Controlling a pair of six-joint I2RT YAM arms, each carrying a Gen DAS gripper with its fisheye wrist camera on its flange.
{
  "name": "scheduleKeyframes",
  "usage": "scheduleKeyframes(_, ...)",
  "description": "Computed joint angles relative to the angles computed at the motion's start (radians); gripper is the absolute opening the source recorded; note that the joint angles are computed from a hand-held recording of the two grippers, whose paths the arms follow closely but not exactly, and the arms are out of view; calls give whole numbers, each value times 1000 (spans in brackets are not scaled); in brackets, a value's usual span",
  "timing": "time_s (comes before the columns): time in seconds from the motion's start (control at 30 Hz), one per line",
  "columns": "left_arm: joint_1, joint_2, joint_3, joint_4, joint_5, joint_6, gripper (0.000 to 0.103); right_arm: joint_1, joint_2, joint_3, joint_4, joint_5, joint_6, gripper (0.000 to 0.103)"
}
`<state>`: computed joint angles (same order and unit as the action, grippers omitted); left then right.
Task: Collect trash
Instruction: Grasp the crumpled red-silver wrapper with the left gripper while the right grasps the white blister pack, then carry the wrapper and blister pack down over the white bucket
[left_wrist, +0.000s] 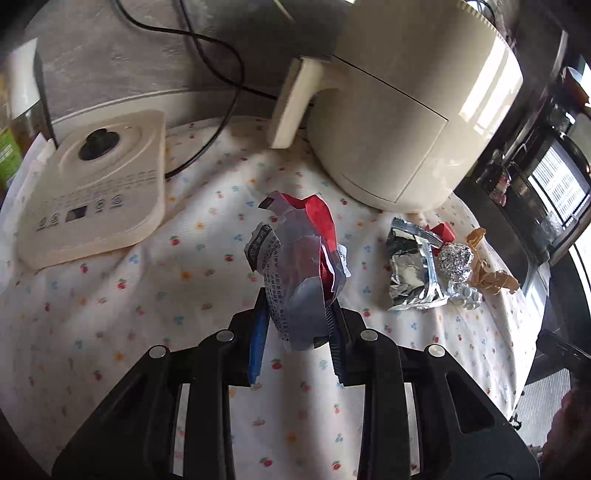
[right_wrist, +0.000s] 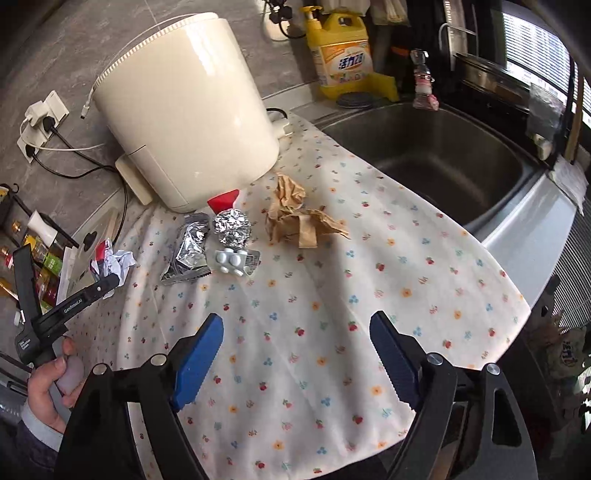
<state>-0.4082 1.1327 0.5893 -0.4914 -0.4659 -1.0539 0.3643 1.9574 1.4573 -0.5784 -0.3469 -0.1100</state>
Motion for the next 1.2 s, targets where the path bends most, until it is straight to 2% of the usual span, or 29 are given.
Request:
scheduleKeyframes(0.17, -123, -166, -32, -250, -112, -235, 29, 73, 120, 142, -45, -6, -18, 79)
scheduleKeyframes(0.33, -278, -252, -38, -489, -179, -499, 29, 127, 255, 290, -91, 0, -9, 80)
scheduleKeyframes(0.43, -353, -274, -38, -593, -192, -624, 29, 145, 334, 384, -121, 9, 26, 80)
scheduleKeyframes(0.5, -381, -279, -36, -629, -197, -667, 30, 155, 383, 442, -139, 8, 39, 79)
scheduleKeyframes(0.53, -385, -282, -35, -638, -197, -671, 30, 162, 405, 468, -152, 9, 36, 61)
scheduleKeyframes(0.57, -377, -278, -33, -630, -195, -657, 30, 169, 431, 504, -181, 16, 27, 42)
scheduleKeyframes(0.7, -372, -291, -26, -627, -201, -615, 30, 177, 360, 417, -111, 3, 16, 42)
scheduleKeyframes(0.87, -303, -313, -32, -522, -193, -441, 30, 166, 266, 290, -58, -4, 34, 42)
scheduleKeyframes(1.03, -230, -291, -52, -340, -155, -254, 30, 126, 126, 96, 23, -7, 53, 42)
scheduleKeyframes(1.2, -189, -155, -28, -115, -96, -85, 30, 29, -57, -129, 88, 6, 36, 42)
